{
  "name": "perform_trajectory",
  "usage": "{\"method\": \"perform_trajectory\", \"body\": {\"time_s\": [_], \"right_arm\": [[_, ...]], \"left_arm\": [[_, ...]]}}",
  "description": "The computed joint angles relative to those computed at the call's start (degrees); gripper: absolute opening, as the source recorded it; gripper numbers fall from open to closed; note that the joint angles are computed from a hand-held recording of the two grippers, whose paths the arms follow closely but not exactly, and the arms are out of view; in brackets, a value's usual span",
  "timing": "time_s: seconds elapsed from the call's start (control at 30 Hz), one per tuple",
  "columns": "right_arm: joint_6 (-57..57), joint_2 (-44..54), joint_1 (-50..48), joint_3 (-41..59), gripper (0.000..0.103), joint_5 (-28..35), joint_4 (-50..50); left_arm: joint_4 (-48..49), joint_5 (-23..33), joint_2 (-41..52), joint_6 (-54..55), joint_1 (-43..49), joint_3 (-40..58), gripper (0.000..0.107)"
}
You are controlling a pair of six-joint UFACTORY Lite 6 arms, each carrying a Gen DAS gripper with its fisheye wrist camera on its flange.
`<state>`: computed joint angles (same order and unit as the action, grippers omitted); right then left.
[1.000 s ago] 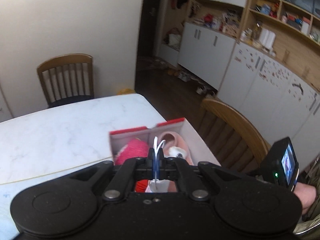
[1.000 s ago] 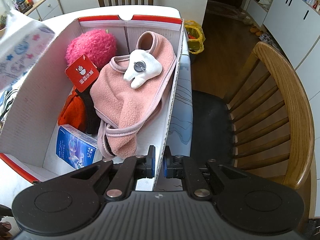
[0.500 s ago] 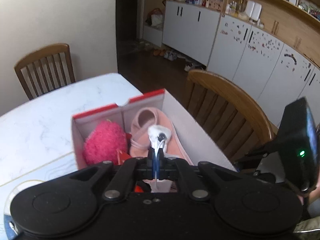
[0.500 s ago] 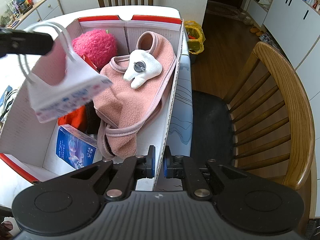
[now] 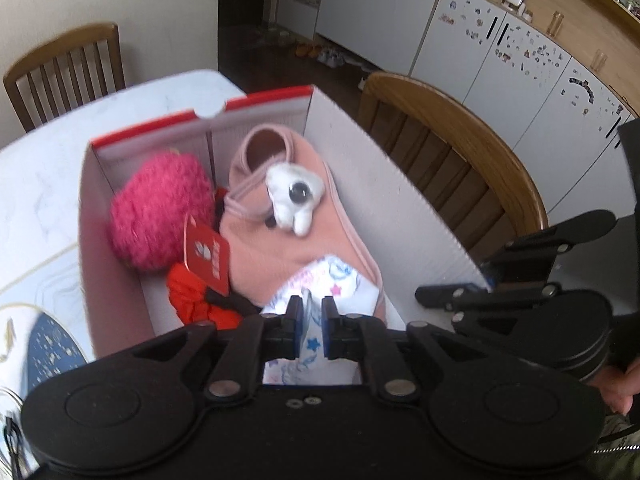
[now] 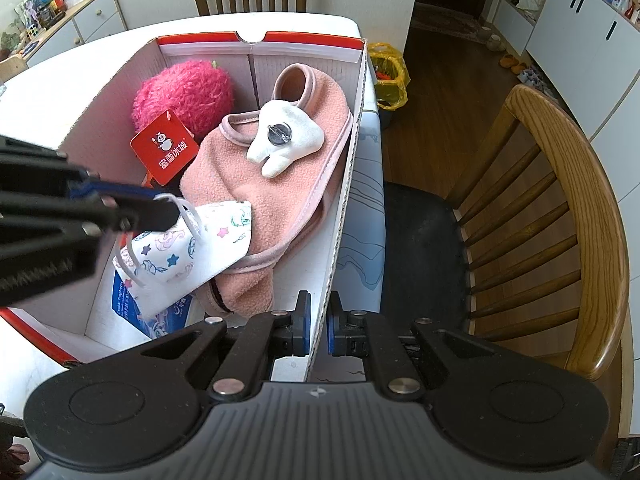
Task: Organize objects
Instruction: 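Carry the face mask into the shoebox and open the left gripper, then move the left gripper back to the brown bead bracelet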
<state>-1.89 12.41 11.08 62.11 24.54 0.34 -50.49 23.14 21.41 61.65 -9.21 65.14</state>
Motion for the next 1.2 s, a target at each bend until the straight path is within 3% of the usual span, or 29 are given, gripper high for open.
{"method": "perform_trajectory", "body": {"time_s": [0.17,0.5,0.83,1.07,1.2], "right_arm": [[-0.8,-0.1,0.1,0.0,0.008,0.2,0.8],[-1.1,-0.2,0.0,-0.3,0.008,0.1,1.0],[-1.0,-0.3,0.0,-0.3,0.007,0.1,1.0],[-0.9,-0.2,0.1,-0.2,0.007,0.1,0.9],[-0.5,0.0,0.2,-0.1,0.007,0.1,0.4]], "left_arm": [[1.5,0.4,1.1,-1.9,-0.1,0.4,0.013],[-0.1,1.6,0.4,0.0,0.5,-0.2,0.034],[-2.1,0.5,-4.4,2.7,1.7,-3.9,0.057],[-1.8,0.9,-7.3,2.8,2.9,-5.6,0.063],[-2.2,1.2,-9.4,3.1,4.0,-6.7,0.072]]}}
